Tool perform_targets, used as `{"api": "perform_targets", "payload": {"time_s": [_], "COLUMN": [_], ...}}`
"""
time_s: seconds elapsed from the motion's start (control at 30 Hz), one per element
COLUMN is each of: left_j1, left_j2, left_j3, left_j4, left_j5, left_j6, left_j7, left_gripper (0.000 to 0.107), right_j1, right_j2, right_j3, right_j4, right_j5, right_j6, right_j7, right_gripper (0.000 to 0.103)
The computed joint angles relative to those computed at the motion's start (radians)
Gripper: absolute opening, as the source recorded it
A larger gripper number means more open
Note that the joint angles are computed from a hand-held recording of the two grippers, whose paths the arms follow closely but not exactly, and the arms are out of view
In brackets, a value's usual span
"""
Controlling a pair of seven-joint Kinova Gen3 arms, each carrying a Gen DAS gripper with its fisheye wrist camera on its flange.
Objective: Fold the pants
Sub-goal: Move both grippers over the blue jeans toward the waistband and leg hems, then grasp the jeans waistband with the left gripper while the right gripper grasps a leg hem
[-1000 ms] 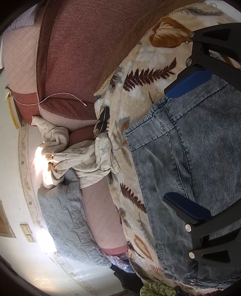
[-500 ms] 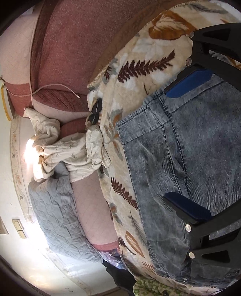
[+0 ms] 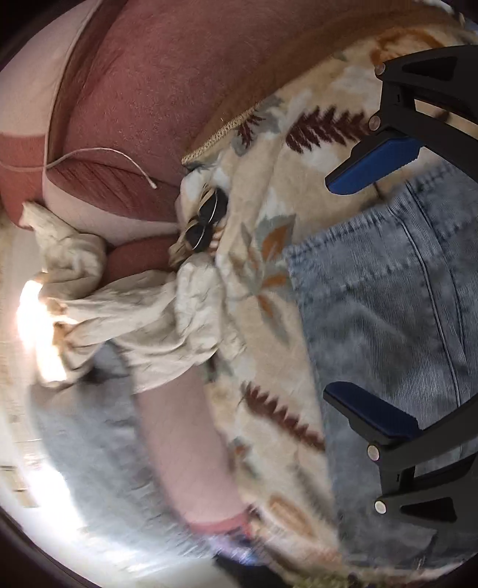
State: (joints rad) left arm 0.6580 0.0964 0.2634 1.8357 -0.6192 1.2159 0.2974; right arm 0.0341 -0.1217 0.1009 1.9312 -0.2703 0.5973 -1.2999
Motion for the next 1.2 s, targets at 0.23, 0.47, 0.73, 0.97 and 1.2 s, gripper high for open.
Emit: {"api": "perform_targets", "payload": {"time_s": [0.23,0.47,0.73,0.97,1.2], "left_j1": [-0.046,-0.1,-0.067,-0.061,-0.057], "left_j2": [0.019,0.009,-0.005,-0.015,-0.042], "left_j3": [-0.031,-0.038,-0.037,-0.03,-0.011], "left_j4": [0.001,0.06,0.079,0.084,0.09], "left_j5": [0.037,0.083,0.019,-0.029,-0.063], "left_j6": [-0.097,-0.278,-0.305,-0.325,-0.327], "left_j7": [-0.13,-0.202,-0.168,-0.161,-0.129], "left_gripper": [0.099,0.046,0.017,0.013,0.013], "right_j1": [0.004,0.129,0.185,0.214,0.22], "right_j2": [0.092,0.276,0.377,0.437,0.381], "right_j3": [0.009,-0.028,-0.079,-0.119,-0.125], "right_j4": [-0.043,-0.186,-0.252,-0.287,-0.239], "right_j5": [0.011,-0.065,-0.137,-0.151,-0.151], "right_j6": [-0.015,0.076,0.139,0.187,0.144], "right_j7": [0.011,0.12,0.16,0.169,0.206], "right_gripper": [0.103,0.103,0.093,0.054,0.018]}}
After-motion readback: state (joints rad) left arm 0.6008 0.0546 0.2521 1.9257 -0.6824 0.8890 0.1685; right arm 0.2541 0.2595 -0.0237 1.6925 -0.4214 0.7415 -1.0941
